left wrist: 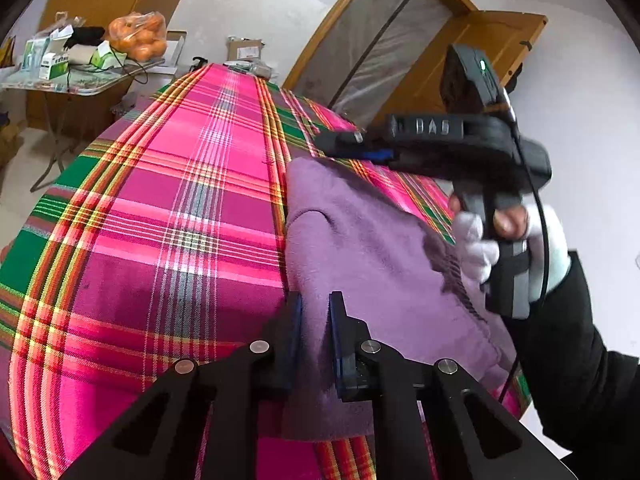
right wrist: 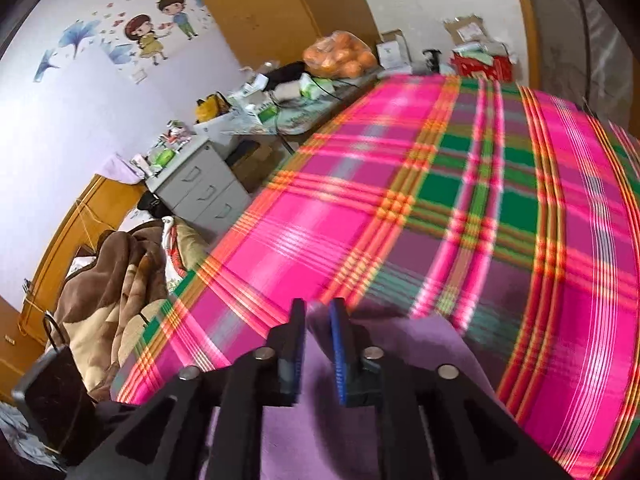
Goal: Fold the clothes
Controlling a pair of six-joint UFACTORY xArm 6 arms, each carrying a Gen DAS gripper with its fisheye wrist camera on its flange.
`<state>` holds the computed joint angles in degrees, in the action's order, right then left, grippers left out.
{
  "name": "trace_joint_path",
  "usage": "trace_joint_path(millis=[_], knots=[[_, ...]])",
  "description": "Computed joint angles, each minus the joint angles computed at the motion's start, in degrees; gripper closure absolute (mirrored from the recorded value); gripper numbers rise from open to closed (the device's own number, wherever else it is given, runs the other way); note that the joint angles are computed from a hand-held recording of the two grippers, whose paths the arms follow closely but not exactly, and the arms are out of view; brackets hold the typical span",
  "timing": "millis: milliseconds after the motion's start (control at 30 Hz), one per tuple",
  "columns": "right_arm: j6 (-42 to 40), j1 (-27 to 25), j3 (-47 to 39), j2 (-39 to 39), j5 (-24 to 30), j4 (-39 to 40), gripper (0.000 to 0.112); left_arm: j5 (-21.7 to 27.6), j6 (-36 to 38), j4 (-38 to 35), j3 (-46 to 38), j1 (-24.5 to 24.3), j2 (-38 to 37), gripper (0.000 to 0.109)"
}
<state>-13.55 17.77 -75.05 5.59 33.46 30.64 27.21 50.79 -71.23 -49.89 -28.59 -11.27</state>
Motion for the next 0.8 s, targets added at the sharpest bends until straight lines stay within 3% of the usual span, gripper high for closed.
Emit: trace_joint_path(millis=[33, 133, 200, 233, 667, 800], knots=[[-0.7, 0.1, -1.8, 1.1, 1.7, -0.3, 0.083, 0.0, 0.0, 0.1, -0.1, 0.0, 0.0, 0.096], [0.4, 0.5, -8.1, 6.0, 7.7, -6.2, 0.081, 0.5, 0.0, 0.0, -0.4, 0.1, 0.3, 0.096], [3.0, 1.2, -11.3, 8.5, 10.3, -12.8, 0.094, 0.7, 0.3, -0.3, -0.3, 0.2, 0.2, 0.096], [4.0, 1.6, -11.9, 9.0, 10.7, -15.8, 0.105, 0.8, 0.4, -0.4, -0.3, 0.3, 0.1, 0.096], [9.9, -0.8, -12.0, 9.8, 4.3, -16.0, 0.108, 0.5, 2.9, -2.9, 1.6, -0.2, -1.7, 0.097], [9.4, -1.7, -12.1, 10.5, 4.1, -12.5, 0.107, 0.6, 2.5, -2.9, 2.3, -0.3, -2.5, 0.097]])
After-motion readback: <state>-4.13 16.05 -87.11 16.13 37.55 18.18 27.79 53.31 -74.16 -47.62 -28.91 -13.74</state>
